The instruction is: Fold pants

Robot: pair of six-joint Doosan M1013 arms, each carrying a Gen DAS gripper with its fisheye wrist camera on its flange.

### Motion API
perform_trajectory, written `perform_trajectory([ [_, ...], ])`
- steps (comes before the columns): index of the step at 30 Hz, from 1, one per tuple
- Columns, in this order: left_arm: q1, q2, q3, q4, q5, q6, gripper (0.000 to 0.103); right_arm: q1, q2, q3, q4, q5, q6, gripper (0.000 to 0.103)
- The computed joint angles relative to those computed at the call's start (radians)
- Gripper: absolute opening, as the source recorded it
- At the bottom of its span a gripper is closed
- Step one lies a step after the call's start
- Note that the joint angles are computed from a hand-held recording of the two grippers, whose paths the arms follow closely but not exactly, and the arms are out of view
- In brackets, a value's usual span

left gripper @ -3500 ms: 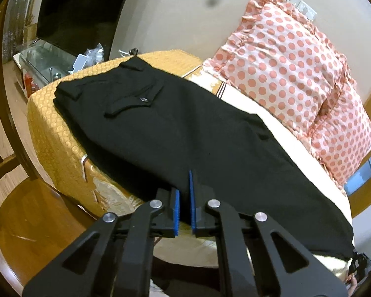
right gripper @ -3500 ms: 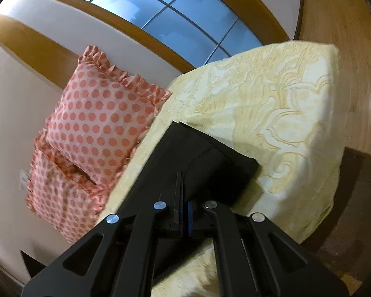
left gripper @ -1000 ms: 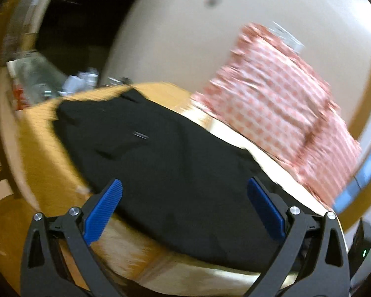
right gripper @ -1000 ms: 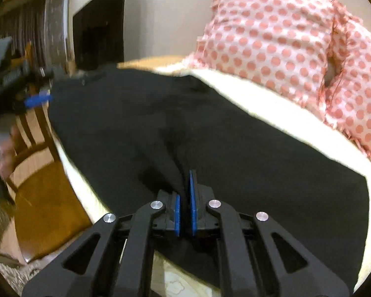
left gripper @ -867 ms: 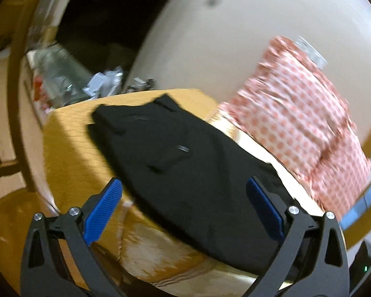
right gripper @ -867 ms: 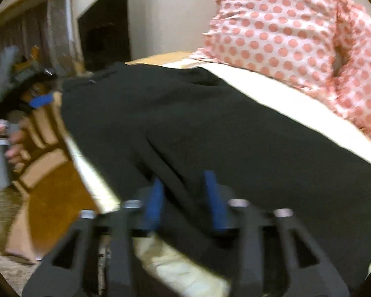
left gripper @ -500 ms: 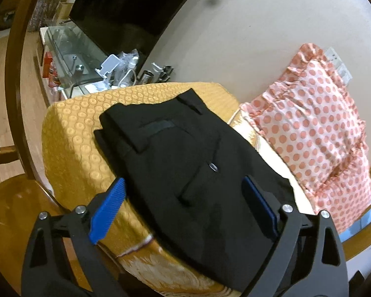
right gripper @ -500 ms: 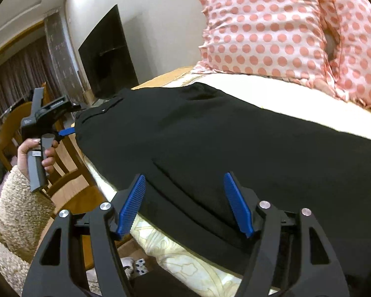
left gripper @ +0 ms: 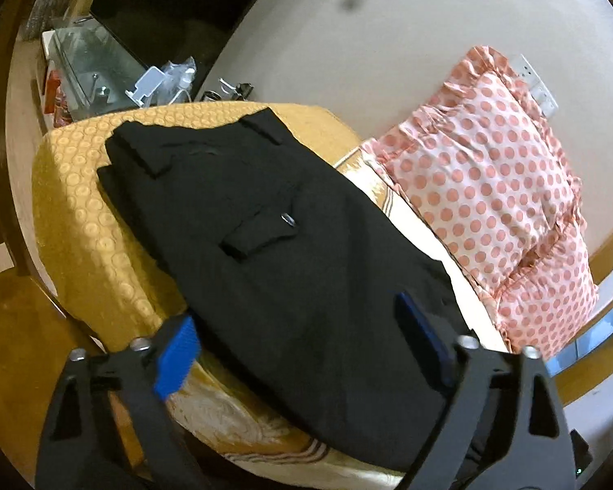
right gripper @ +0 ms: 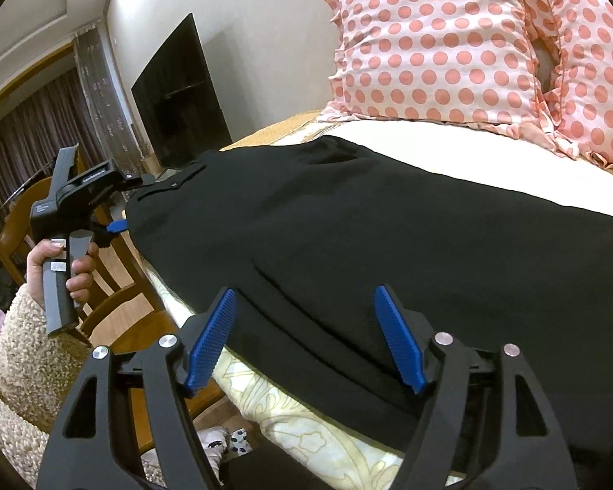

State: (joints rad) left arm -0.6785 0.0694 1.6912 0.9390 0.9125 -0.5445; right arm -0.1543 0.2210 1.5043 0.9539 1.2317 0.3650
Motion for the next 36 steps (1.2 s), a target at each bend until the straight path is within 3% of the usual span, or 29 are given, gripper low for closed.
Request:
perform_trajectory([
  [4,0.033,-0.029,0.041,0.003,-0.067,-0.119,0.061,-0.007,-0.005,0.007,0.012,-0.008,-0.018,0.072],
  [8,0.049,-0.041,0.063,0.023,-0.092,-0.208,0.051,-0.022,-0.005,0.007,0.035,-0.013,-0.008,0.072],
  [10,0.058,-0.030,0.047,-0.031,-0.059,-0.165,0.023,-0.030,-0.005,0.008,0.047,-0.015,-0.004,0.072],
  [12,0.057,-0.022,0.031,-0.045,-0.035,-0.120,0.018,-0.042,-0.009,0.013,0.060,-0.021,-0.004,0.072],
  [16,0.014,0.051,-0.126,-0.057,0.194,0.179,0.015,-0.082,-0.019,0.026,0.096,-0.045,-0.008,0.075],
  [18,-0.007,0.095,-0.223,-0.031,0.261,0.316,0.015,-0.106,-0.020,0.029,0.114,-0.060,0.006,0.075],
  [21,-0.035,0.167,-0.361,0.005,0.306,0.508,0.015,-0.146,-0.016,0.029,0.140,-0.090,0.035,0.076],
  [22,-0.054,0.215,-0.443,0.028,0.322,0.625,0.015,-0.159,-0.014,0.029,0.146,-0.101,0.047,0.076],
  [26,-0.119,0.347,-0.640,0.053,0.263,0.950,0.015,-0.215,-0.011,0.032,0.168,-0.166,0.122,0.076],
  [28,-0.150,0.406,-0.713,0.003,0.177,1.119,0.015,-0.241,-0.014,0.036,0.177,-0.199,0.154,0.076],
  [31,-0.185,0.481,-0.781,-0.180,0.091,1.411,0.015,-0.269,-0.021,0.046,0.182,-0.244,0.170,0.077],
  [33,-0.201,0.535,-0.815,-0.299,0.131,1.577,0.015,-0.286,-0.024,0.052,0.180,-0.275,0.185,0.077],
  [36,-0.201,0.557,-0.807,-0.374,0.160,1.625,0.016,-0.302,-0.017,0.047,0.162,-0.301,0.218,0.077],
])
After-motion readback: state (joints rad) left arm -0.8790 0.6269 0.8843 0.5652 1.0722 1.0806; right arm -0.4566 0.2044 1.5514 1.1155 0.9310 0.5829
